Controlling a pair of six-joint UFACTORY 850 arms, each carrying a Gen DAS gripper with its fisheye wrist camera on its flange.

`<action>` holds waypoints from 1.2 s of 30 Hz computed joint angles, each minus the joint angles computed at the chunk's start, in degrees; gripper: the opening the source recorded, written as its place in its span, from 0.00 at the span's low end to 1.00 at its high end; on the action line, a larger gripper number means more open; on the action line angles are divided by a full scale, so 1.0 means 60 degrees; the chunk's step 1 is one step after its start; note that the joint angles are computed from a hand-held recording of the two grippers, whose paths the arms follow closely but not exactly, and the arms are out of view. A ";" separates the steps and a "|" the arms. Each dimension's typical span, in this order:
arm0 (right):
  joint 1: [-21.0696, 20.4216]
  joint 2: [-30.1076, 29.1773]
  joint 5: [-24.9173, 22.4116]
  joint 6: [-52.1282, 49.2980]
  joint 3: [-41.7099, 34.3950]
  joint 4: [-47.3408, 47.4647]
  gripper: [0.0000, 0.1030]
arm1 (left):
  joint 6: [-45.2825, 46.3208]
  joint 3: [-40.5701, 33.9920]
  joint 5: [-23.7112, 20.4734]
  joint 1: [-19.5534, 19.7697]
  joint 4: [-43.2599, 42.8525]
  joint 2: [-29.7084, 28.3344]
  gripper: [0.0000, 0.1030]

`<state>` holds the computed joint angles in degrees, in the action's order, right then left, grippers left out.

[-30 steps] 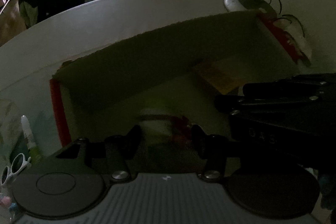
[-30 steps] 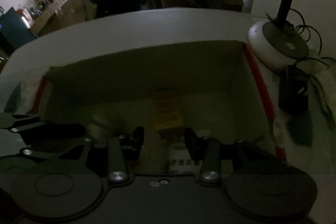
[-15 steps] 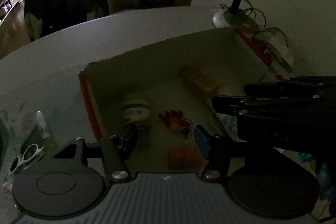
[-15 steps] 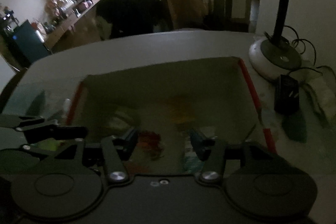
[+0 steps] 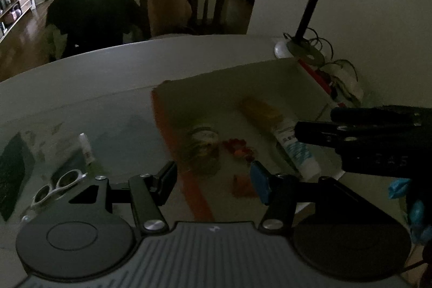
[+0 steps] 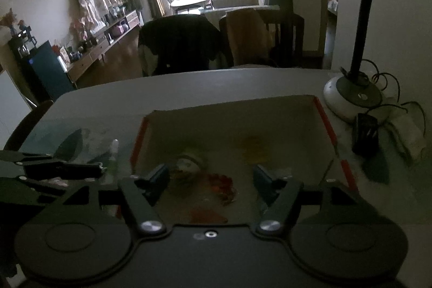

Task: Organize rigid objects
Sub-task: 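Lift both tools out of the box and move toward the table items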

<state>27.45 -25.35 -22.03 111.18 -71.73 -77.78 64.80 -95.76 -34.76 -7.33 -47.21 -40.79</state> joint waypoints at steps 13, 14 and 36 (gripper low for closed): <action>0.1041 -0.0319 -0.0661 0.2368 -0.0189 -0.1637 0.95 | 0.1843 0.0624 -0.0407 0.1229 -0.1382 0.0506 0.70; 0.1185 -0.0373 -0.0801 0.2472 -0.0260 -0.1722 0.97 | 0.1945 0.0611 -0.0501 0.1324 -0.1458 0.0501 0.70; 0.2380 -0.2456 -0.1383 0.0890 -0.3085 0.0132 0.99 | 0.2881 -0.0635 -0.1832 0.3157 -0.1907 -0.0443 0.90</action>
<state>41.73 -40.08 -30.33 116.52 -90.24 -76.99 82.08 -99.57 -45.74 11.61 -58.66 -43.45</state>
